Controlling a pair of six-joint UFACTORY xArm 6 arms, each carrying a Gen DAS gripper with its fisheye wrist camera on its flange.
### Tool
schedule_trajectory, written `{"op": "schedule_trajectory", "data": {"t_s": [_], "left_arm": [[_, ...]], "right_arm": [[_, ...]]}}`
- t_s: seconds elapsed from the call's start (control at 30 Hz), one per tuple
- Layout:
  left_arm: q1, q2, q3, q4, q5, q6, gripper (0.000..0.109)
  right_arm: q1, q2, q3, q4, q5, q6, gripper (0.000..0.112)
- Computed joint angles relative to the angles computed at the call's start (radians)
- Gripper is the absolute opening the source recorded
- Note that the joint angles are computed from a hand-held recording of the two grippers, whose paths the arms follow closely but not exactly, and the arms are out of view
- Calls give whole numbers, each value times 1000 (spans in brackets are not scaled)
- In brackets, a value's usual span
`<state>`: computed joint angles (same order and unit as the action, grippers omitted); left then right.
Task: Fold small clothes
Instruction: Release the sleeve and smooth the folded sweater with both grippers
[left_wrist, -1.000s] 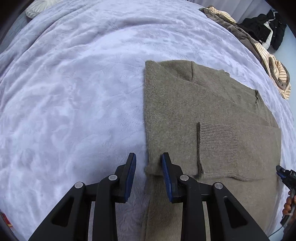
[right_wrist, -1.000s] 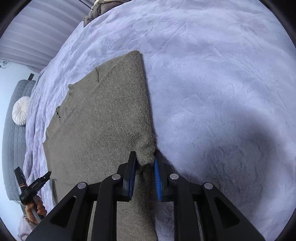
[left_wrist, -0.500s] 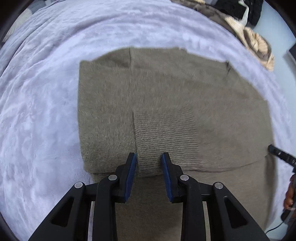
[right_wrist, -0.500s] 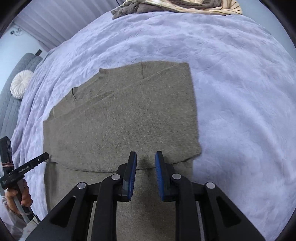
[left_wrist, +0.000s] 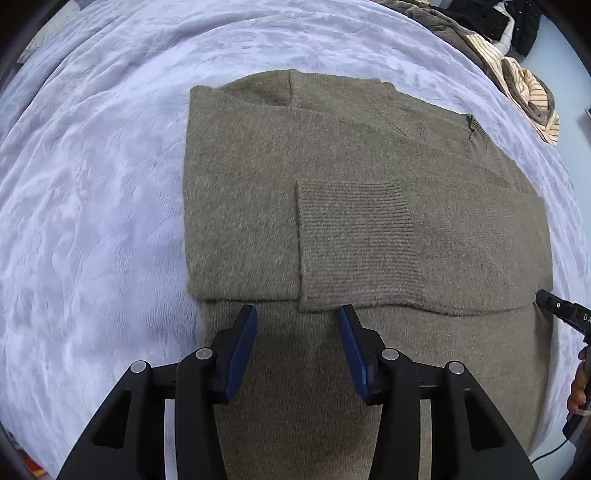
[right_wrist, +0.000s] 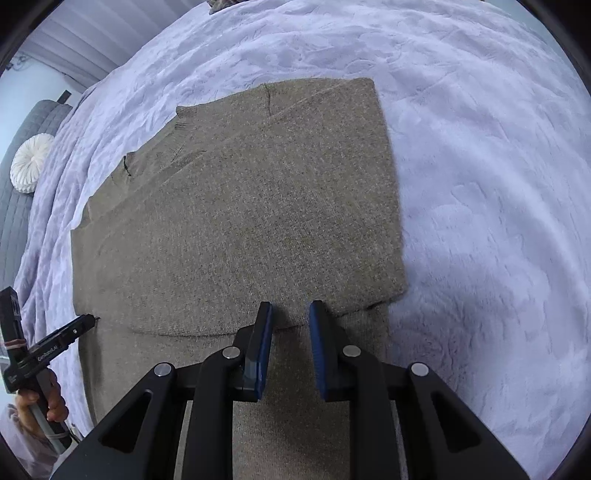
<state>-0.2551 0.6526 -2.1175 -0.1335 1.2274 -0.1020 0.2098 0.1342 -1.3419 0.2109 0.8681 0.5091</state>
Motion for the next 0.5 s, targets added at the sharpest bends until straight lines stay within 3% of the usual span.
{"op": "schedule_trajectory", "data": {"t_s": [0.5], "left_arm": [[-32,-51,-12,51,121,-37,48]], "right_arm": [[13,-91,25,-8,125,106,36]]}}
